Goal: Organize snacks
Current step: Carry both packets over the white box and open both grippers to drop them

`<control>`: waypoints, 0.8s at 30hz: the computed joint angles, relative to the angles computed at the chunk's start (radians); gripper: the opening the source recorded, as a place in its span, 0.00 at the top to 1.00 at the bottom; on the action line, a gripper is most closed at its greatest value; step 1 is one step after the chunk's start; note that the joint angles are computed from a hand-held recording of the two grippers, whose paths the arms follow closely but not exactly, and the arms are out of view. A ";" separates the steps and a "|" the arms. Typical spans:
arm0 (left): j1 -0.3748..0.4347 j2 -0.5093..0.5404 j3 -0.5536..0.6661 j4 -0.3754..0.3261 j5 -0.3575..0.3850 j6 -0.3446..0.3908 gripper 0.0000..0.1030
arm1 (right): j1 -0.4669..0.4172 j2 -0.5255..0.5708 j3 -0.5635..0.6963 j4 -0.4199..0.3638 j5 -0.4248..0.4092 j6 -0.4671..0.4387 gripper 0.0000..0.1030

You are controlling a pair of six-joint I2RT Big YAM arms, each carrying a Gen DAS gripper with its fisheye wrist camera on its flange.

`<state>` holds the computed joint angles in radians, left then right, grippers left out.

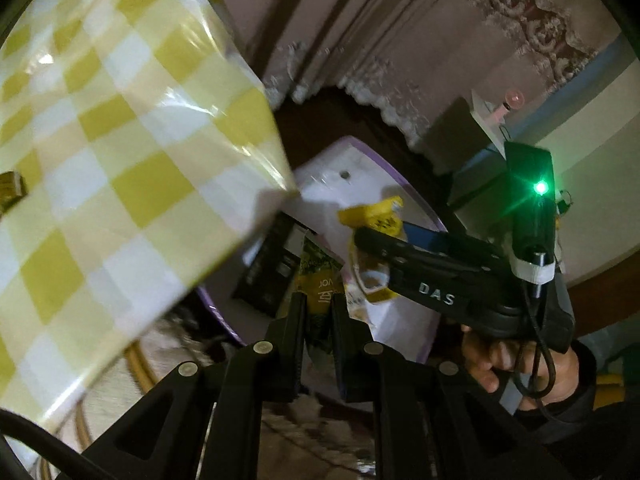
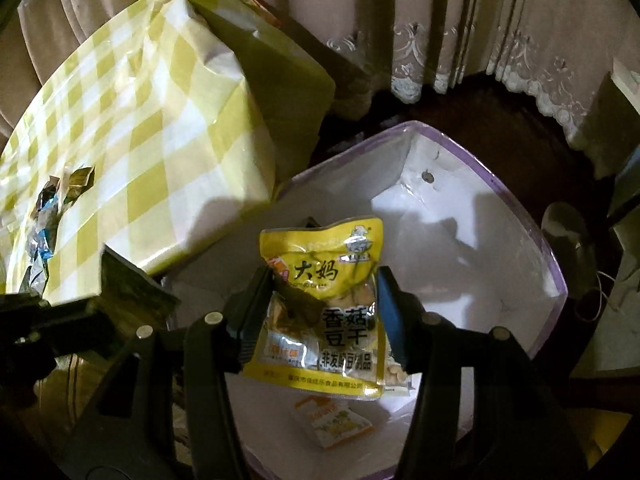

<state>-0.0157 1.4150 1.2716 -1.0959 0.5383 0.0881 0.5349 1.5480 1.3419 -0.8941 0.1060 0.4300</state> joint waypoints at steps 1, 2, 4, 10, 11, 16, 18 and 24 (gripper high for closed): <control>-0.004 0.007 0.004 -0.014 0.000 0.001 0.85 | 0.000 -0.001 -0.001 0.000 -0.003 0.000 0.45; -0.008 0.011 0.007 -0.019 -0.007 -0.003 0.81 | 0.000 -0.002 -0.003 -0.001 -0.007 0.000 0.45; -0.007 0.015 0.009 -0.019 -0.016 -0.017 0.71 | 0.000 -0.004 -0.007 0.002 -0.016 -0.004 0.45; 0.007 0.011 0.002 0.003 -0.016 -0.054 0.57 | 0.011 -0.003 -0.011 0.004 -0.028 -0.008 0.45; 0.008 0.012 0.003 0.003 -0.018 -0.054 0.57 | 0.013 -0.002 -0.010 0.004 -0.030 -0.009 0.45; 0.020 0.002 -0.005 0.020 -0.028 -0.071 0.55 | 0.022 -0.002 -0.005 0.002 -0.035 -0.009 0.45; 0.031 -0.001 -0.007 0.022 -0.026 -0.076 0.55 | 0.023 -0.001 -0.004 0.002 -0.036 -0.005 0.45; 0.063 -0.020 -0.022 0.041 -0.047 -0.099 0.55 | 0.040 0.008 0.015 -0.002 -0.031 0.001 0.44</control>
<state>0.0468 1.3948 1.2494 -1.0544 0.4909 -0.0114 0.5752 1.5555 1.3570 -0.8960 0.0747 0.4307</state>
